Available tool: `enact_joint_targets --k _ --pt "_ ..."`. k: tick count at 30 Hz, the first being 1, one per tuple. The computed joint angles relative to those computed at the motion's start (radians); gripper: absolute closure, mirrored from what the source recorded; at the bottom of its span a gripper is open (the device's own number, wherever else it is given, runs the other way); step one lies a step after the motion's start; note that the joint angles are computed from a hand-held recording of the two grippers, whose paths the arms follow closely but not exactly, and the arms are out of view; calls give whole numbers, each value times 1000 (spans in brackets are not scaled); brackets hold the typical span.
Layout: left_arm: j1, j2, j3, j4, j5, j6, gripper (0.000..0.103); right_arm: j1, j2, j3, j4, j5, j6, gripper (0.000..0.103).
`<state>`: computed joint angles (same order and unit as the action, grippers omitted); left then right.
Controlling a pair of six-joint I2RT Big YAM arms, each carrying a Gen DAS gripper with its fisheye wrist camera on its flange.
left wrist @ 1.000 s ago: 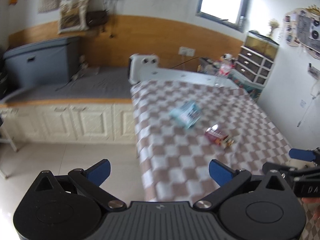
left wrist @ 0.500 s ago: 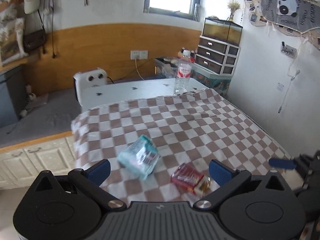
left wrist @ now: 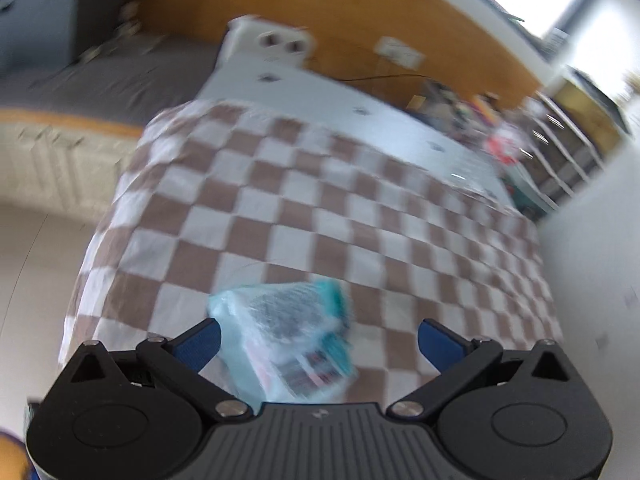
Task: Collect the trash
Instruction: 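Grasp the teal snack wrapper with the left tool while the right tool grasps the red cigarette box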
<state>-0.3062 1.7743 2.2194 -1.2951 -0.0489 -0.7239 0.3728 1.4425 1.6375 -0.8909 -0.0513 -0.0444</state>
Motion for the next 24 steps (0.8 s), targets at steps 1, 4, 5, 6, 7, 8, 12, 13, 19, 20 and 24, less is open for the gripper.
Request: enact_joint_targets --k 1,4,5,6,7,8,12,13,19,20,24 --pt "8 10 3 -5 7 -33 0 2 10 2 1 -4 -7 1" --pt "20 39 19 -35 23 -86 0 -1 34 11 7 -33 -9 10" --pt "21 47 24 -45 30 -99 0 -2 43 16 5 -41 -5 14" --pt "22 54 28 -54 41 -117 0 -2 51 22 3 -44 0 16" --pt "24 61 31 -64 55 -138 0 -2 56 25 0 -46 3 19" --pt "25 68 35 -77 64 -162 0 -3 61 29 -4 -55 6 22" --pt "15 83 59 -96 28 -192 2 7 67 33 -32 -43 -3 45" --pt "12 87 68 -105 14 -193 7 10 60 25 -27 -34 -5 46" --pt "3 27 -15 -29 -8 -132 34 17 23 5 -52 -8 20 49" --pt "2 14 -29 -18 -10 -119 42 18 16 3 -57 -4 26 50" --pt "1 -25 -59 -11 -2 -80 53 18 -12 1 -77 9 55 50"
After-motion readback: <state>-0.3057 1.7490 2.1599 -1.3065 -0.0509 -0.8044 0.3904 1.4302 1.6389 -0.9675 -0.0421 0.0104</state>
